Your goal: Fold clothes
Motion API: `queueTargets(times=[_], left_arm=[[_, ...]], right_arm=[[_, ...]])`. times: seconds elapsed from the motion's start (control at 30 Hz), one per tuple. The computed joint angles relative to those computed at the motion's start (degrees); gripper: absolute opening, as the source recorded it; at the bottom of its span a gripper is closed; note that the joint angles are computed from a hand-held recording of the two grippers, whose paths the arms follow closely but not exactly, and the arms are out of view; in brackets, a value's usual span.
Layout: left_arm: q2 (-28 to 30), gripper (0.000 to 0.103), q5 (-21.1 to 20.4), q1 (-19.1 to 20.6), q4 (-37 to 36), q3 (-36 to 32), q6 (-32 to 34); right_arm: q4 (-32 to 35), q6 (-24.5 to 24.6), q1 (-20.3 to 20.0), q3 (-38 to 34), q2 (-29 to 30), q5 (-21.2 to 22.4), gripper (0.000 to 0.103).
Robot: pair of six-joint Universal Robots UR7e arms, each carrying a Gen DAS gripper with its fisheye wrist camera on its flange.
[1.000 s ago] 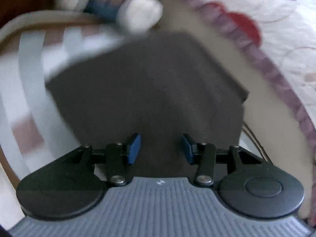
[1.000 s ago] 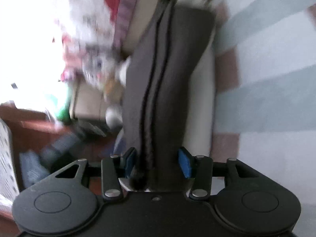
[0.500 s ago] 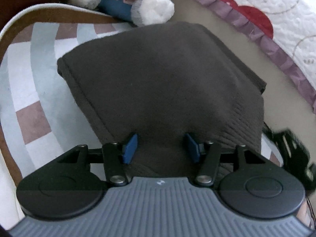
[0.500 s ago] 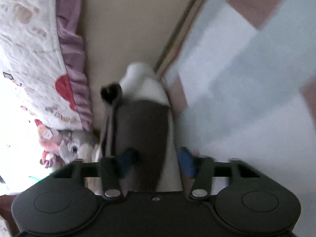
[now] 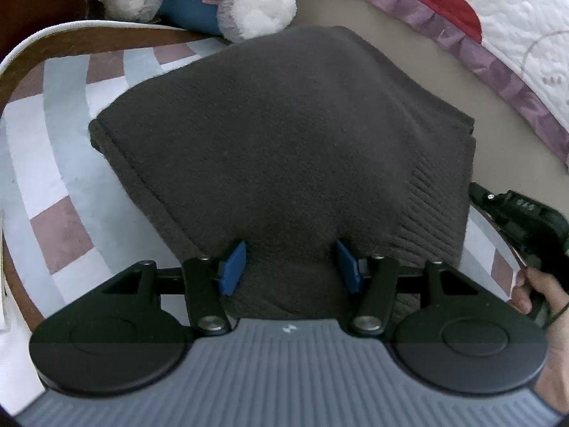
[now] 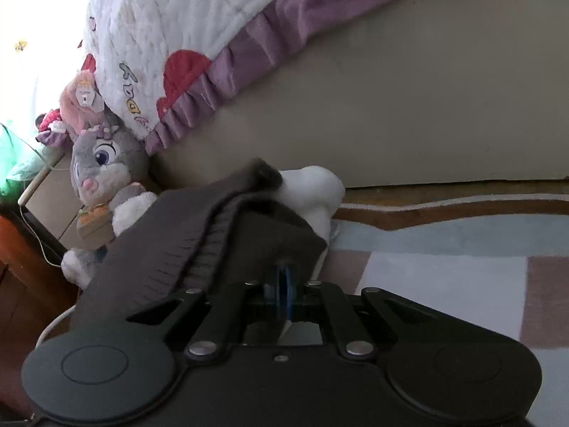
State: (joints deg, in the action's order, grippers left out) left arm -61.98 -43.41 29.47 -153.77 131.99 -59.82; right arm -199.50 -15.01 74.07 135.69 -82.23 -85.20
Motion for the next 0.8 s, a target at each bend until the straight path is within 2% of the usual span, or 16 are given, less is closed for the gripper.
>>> queueTargets(times=[0.07,0.1,0.13,0.17,0.23,0.33,0.37,0.43,0.47,0.5,0.53,0.57,0.6,0.7,0.8], left_arm=[[-0.2,0.055,-0.8,0.4,-1.2,0.3,-0.1],[-0.3,0.055,-1.1,0.5,-1.5,0.4,-0.2],[-0.3,0.055,-1.1,0.5,-1.4,0.4,-0.4],[-0.2,0.055,-1.1,0.5,-1.2,0.3,-0.6],[-0.1,0.055,-1.0,0.4,-0.8,0.1,-0.9],[-0.1,0.055,-0.7,-0.1,0.1,-0.1,-0.5],[-0.1,0.055,-0.8,0.0,-0.1,0.0,-0.5],[-0.1,0.055,-1.2,0.4,-1.3,0.2,-0.1],[0.0,0.056,-1.4,0.6,-1.9,0.3,0.0],[0.0,0.056,-1.5,0.7,-2.1,0.4,0.0],[0.0,0.056,-1.6,0.7,-2.2,0.4,0.1],[0.0,0.056,-1.6,0.7,-2.1,0.3,0.1],[0.0,0.056,-1.7,0.7,-1.9,0.2,0.2],[-1.3,0.056,-2.1,0.5,0.0,0.1,-0.3],[-1.7,0.056,-1.4,0.1,2.5,-0.3,0.0]], right_arm=[[-1.8,3.5,1.4,0.2,-0.2,-1.6,0.013],[-3.1,6.1,2.9,0.1,-0.1,-3.9,0.022],[-4.3,8.6,4.5,0.0,0.1,-6.3,0.040],[-6.2,9.1,5.4,0.4,0.4,-6.5,0.044],[-7.1,7.9,4.8,2.8,-1.1,-1.4,0.044],[-0.4,14.7,4.4,1.2,-1.2,2.6,0.046],[1.6,17.2,4.4,0.6,-1.1,3.5,0.048],[1.7,21.3,5.4,-0.8,1.3,0.8,0.054],[1.5,20.5,6.2,-1.7,2.7,-0.8,0.055],[3.1,17.4,7.5,-3.0,3.6,-3.2,0.055],[4.2,13.1,8.5,-3.7,4.2,-4.5,0.034],[3.2,7.2,9.3,-3.5,4.5,-4.5,0.009],[1.0,1.4,10.1,-3.0,5.2,-4.5,0.010],[-14.8,-10.4,14.0,3.2,5.5,-4.7,0.008],[-22.6,-10.7,16.3,3.5,10.7,-17.0,0.008]])
